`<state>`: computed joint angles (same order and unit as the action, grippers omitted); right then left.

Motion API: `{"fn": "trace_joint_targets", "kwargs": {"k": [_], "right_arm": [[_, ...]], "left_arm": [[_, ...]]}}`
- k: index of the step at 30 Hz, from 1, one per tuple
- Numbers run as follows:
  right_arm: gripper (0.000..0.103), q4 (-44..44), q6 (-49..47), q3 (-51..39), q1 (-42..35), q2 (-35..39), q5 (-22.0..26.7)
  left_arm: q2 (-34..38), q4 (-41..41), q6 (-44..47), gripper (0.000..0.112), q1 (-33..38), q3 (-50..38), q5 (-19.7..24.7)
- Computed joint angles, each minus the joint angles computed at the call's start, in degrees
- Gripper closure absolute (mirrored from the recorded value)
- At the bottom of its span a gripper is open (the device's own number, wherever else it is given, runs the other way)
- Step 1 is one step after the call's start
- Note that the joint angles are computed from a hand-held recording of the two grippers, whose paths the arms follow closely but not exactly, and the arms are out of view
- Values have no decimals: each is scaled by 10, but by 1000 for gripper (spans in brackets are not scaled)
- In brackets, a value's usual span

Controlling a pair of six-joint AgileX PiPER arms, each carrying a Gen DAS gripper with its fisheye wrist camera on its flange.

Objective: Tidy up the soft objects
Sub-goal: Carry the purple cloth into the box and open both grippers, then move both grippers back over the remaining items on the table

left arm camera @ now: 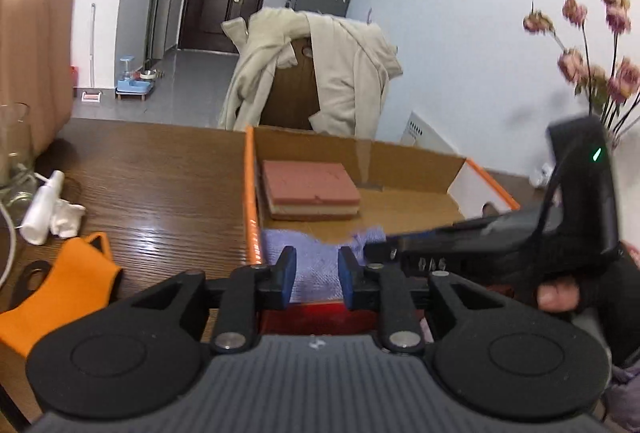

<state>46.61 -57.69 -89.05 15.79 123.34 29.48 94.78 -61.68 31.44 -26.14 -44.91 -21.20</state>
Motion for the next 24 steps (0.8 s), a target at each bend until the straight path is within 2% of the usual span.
{"fn": "trace_joint_targets", "kwargs": {"k": [1, 3, 5, 8, 12, 15, 18, 24], "right_arm": [[76, 2, -1, 9, 0, -8, 0], [55, 32, -28, 31, -8, -29, 3], [51, 100, -103, 67, -25, -60, 4], [50, 168, -194, 119, -49, -112, -3], [48, 264, -321, 203, -102, -199, 18], [46, 324, -405, 263, -162, -263, 69], [44, 343, -448, 307, -224, -312, 120], [31, 374, -571, 417, -387, -379, 262]], "left_arm": [[-16, -18, 12, 85, -10, 11, -13], [-40, -89, 77, 78, -30, 18, -38], [-65, -151, 135, 76, -51, 23, -56], [-98, -224, 203, 72, -85, 25, -85], [-126, -290, 255, 65, -159, 15, -160], [-142, -314, 267, 54, -225, 8, -222], [-153, -316, 250, 45, -297, 11, -286], [-145, -351, 191, 26, -452, 30, -421]]}}
